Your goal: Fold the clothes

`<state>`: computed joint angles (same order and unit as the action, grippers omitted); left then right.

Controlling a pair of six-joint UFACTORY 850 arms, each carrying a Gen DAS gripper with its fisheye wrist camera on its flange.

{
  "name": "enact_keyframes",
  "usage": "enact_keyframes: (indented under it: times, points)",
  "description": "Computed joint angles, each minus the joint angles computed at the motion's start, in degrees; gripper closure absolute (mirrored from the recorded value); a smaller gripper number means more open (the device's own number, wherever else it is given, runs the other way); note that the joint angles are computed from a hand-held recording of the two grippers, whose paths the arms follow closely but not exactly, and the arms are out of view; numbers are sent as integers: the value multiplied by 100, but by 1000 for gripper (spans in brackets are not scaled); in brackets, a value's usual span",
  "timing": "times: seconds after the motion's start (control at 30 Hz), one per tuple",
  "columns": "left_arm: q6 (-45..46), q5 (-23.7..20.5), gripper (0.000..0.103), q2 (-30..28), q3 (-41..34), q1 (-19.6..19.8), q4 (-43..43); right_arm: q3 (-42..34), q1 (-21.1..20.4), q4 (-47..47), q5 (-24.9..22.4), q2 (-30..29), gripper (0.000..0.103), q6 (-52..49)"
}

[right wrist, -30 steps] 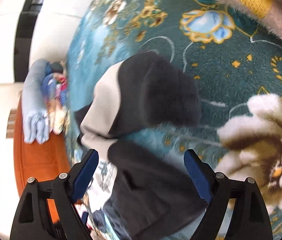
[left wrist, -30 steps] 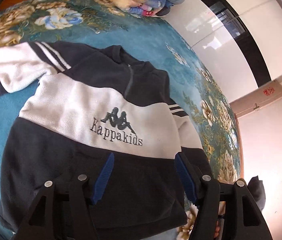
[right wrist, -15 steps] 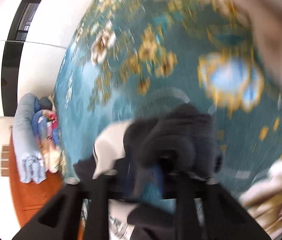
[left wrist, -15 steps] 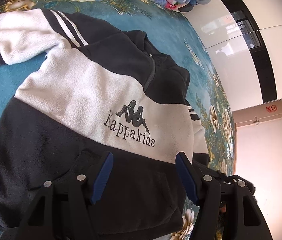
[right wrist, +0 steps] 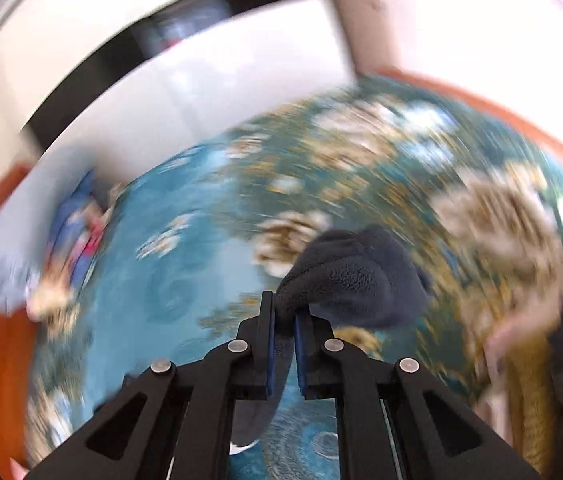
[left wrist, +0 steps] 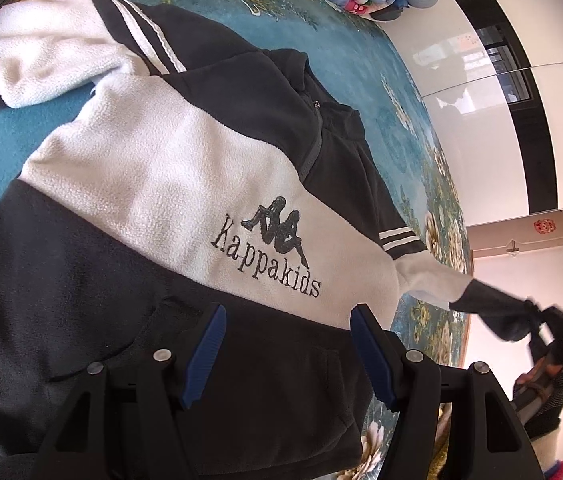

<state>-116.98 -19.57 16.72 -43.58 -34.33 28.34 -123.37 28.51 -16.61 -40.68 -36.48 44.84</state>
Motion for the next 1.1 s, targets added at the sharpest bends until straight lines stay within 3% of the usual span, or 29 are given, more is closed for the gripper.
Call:
enact_keyframes:
  times: [0.2, 0.33, 0.47, 0.53, 0.73, 0.83, 1.0, 1.03, 1.1]
  points:
    - [-963, -276, 34, 539, 214, -58, 851, -1219, 1096, -69, -277, -805, 94, -2057]
    - [-852, -963, 34, 1234, 463, 25, 843, -1530, 1812, -123, -452, -1289, 94, -3145]
    - [-1099, -1686, 34, 2002, 856, 30, 862, -1311, 2309, 54, -505, -1520, 94, -3925]
    - [-1238, -1983, 34, 2358, 1086, -1, 747, -1484, 2503, 157, -763, -1774, 94, -4142]
    - [-1516, -2313, 34, 3092, 1649, -11, 408, -2008, 2751, 134, -1553, -2336, 94, -4280]
    - [-1481, -2284, 34, 3212, 1736, 58, 365, -1517, 2710, 105, -1117, -1951, 94, -3994]
    - [-1298, -2155, 34, 3285, 1793, 190, 276, -1352, 2452, 264, -458, -1590, 94, -2517]
    - [-1257, -2139, 34, 3296, 1803, 208, 248, -1380, 2415, 340, -421, -1580, 94, -2448]
    - [-1240, -2146, 34, 3356, 1837, 226, 201, -1840, 2486, 659, -891, -1913, 92, -2949]
